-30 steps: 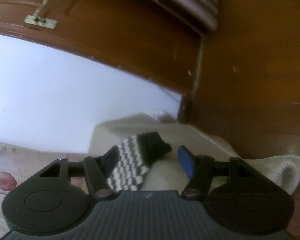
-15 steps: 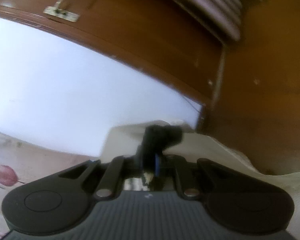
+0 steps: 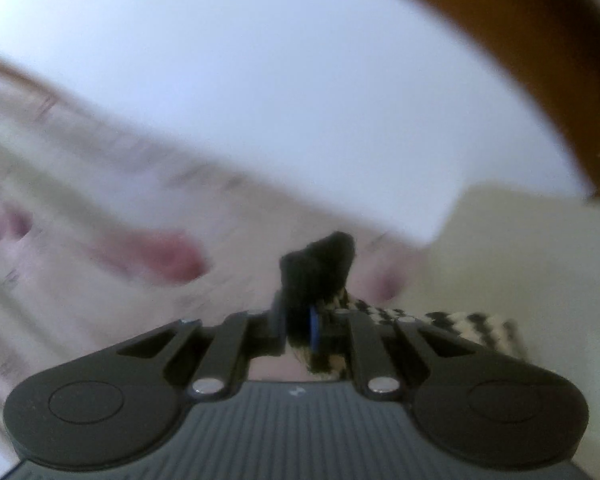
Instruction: Fold small clothes
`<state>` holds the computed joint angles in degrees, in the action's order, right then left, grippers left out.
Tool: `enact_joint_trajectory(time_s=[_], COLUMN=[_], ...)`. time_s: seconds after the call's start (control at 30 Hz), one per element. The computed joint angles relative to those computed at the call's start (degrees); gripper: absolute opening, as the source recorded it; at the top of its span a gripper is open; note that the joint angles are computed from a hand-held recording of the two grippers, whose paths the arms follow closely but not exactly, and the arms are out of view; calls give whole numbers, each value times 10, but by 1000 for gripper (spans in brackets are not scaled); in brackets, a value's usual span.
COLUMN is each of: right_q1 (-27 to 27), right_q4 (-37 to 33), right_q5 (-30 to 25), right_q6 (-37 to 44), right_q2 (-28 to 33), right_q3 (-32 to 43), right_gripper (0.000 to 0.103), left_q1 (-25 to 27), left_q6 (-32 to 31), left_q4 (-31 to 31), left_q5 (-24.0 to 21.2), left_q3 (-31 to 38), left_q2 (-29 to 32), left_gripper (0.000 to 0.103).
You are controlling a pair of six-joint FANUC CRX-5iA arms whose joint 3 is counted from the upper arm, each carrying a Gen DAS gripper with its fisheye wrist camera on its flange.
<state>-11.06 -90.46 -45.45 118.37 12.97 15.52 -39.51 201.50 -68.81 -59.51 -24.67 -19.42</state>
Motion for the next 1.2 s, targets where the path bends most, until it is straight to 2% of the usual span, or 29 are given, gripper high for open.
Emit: enact_joint_trajectory(time_s=[0.1, 0.23, 0.4, 0.57, 0.73, 0.8, 0.83, 0.9, 0.93, 1.03, 1.07, 1.13, 1.2], right_q1=[45, 118, 206, 278, 322, 329, 333, 336, 332, 297, 286, 291, 295], right_q4=[-41, -54, -10, 42, 89, 118, 148, 181, 186, 177, 195, 295, 402], right_q5=[-26, -57, -83, -66, -54, -74, -93, -113, -107, -94, -75, -6, 21], right_q6=[24, 37, 38, 1, -22, -41, -59, -63, -44, 58, 82, 94, 90], right_q2=[8, 25, 49, 79, 104, 126, 137, 143, 135, 107, 98, 83, 100], right_q3=[11, 24, 30, 36, 51, 76, 93, 104, 99, 87, 89, 96, 130], right_gripper=[10, 10, 10, 10, 11, 14, 24, 54, 58, 58, 58, 58, 57], left_q1=[-6, -21, -43, -40, -44, -40, -38, -31, -30, -22, -19, -15, -13], left_q6=[34, 64, 104, 112, 127, 127, 126, 122, 121, 119, 120, 121, 120], left_q4=[-8, -21, -42, -44, -48, -44, -42, -38, -37, -33, -31, -29, -26], left_q5=[-12, -32, -61, -54, -59, -55, -54, -43, -40, -28, -24, -17, -14], left_q3=[-5, -9, -12, -14, -14, -14, -13, -14, -15, -17, -18, -20, -19], left_q2=[-5, -7, -6, -9, -6, -6, -6, -8, -8, -11, -12, -13, -12], left_gripper=[103, 103, 103, 103, 103, 103, 103, 103, 103, 103, 103, 103, 103])
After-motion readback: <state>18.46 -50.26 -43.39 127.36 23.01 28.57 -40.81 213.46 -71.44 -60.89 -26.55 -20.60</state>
